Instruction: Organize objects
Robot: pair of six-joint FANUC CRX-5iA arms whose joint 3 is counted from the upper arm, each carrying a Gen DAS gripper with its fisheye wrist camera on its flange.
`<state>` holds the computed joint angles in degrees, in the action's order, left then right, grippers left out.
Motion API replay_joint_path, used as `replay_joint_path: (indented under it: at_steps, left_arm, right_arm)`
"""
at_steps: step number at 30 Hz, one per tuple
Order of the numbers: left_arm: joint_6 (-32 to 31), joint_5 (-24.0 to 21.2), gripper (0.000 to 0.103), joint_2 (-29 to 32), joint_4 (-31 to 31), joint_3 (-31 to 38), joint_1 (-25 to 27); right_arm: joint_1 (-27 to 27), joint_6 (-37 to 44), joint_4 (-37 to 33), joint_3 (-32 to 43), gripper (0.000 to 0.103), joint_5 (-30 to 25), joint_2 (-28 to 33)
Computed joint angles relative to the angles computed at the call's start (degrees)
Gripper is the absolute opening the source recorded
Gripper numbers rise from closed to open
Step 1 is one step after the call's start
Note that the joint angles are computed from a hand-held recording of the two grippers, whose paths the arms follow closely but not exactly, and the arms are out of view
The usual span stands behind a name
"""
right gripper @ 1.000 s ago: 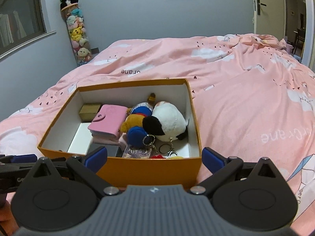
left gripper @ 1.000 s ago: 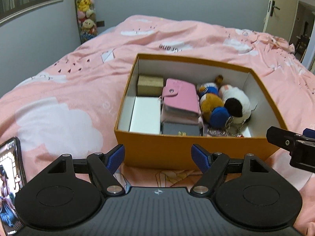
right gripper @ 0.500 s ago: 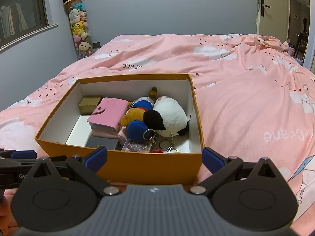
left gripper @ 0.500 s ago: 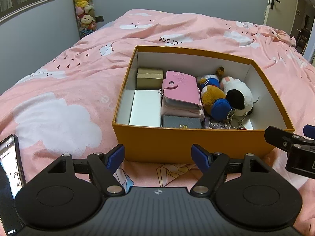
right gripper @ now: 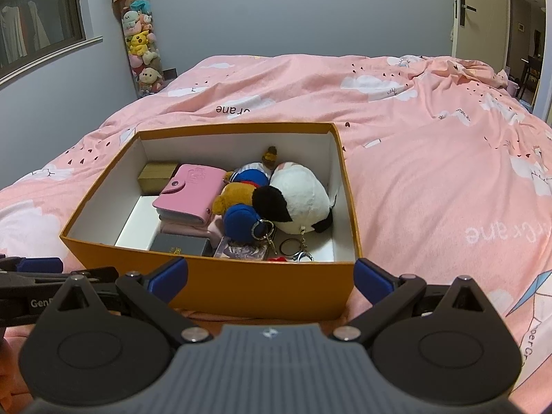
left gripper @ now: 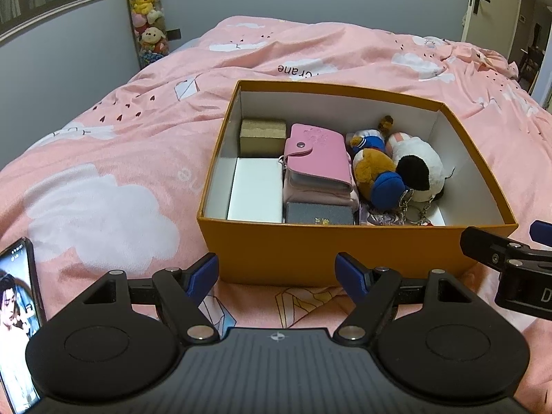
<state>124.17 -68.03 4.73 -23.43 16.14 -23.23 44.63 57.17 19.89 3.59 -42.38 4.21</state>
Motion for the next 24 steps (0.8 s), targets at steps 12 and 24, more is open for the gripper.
replay_joint_path:
  at_steps: [12,24]
  left_arm:
    - [-0.63,0.21,0.089,-0.06,-0.78,0.26,-0.60]
    - [-0.58,0.40,0.089,-0.17,-1.23,0.27,-0.95]
  right_arm:
    - [-0.01,0.44,-0.45,0.22,0.102,-0.50,0.17]
    - [-0.19,0.96,-1.10,0.65,0.102,-1.00,0.43]
